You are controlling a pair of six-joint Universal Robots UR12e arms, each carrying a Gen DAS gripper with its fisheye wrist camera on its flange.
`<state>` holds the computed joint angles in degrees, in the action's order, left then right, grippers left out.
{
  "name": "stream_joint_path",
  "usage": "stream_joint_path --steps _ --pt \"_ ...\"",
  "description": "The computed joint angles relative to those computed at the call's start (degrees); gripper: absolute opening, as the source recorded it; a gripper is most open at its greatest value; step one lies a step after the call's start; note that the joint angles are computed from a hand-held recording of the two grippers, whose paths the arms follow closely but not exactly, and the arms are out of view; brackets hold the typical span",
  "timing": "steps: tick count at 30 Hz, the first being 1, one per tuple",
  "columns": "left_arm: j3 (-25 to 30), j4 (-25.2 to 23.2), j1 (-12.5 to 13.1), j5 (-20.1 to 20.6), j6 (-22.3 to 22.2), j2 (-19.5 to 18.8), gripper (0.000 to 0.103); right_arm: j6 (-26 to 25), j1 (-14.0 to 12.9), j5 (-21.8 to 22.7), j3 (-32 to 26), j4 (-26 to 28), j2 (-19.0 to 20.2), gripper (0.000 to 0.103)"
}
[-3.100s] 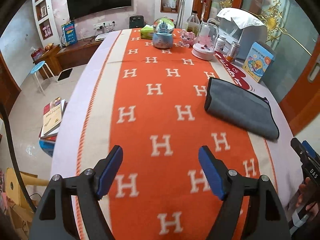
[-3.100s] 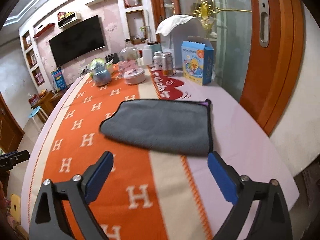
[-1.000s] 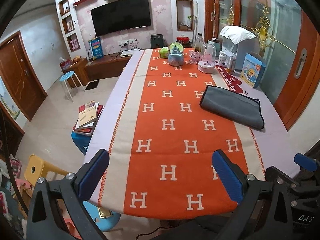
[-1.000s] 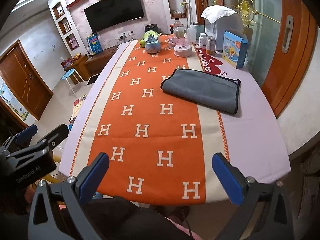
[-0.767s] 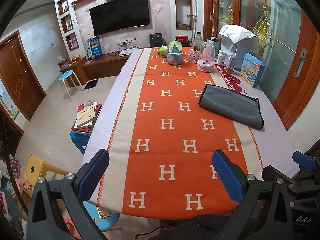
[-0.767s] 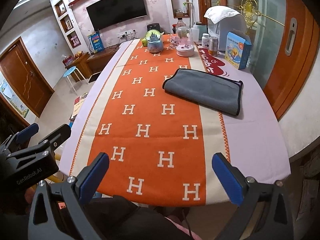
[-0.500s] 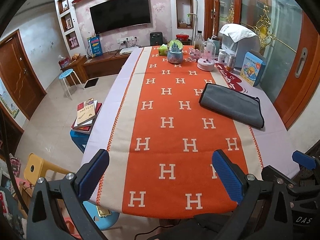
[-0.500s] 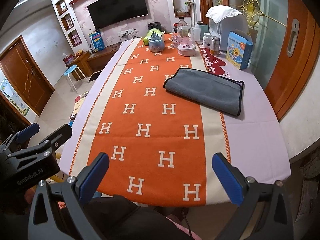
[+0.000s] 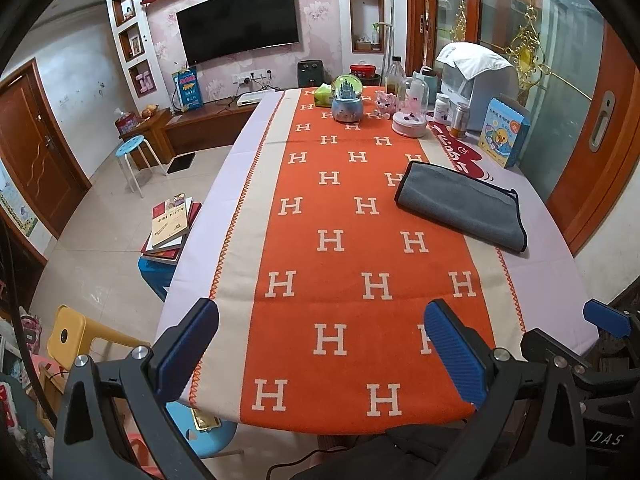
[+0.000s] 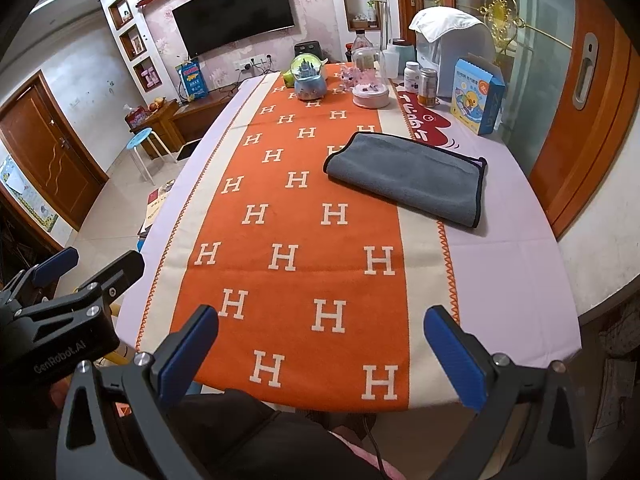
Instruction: Fold towel
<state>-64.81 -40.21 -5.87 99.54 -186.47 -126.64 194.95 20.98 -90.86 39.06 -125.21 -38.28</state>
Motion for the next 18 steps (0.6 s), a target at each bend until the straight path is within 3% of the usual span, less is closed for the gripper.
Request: stream_joint_path --steps 18 --pt "0.43 -0.28 -0.52 -0.45 0.44 -0.52 0.102 0.34 -0.34 -0.08 1.31 -0.36 -0.49 0.103"
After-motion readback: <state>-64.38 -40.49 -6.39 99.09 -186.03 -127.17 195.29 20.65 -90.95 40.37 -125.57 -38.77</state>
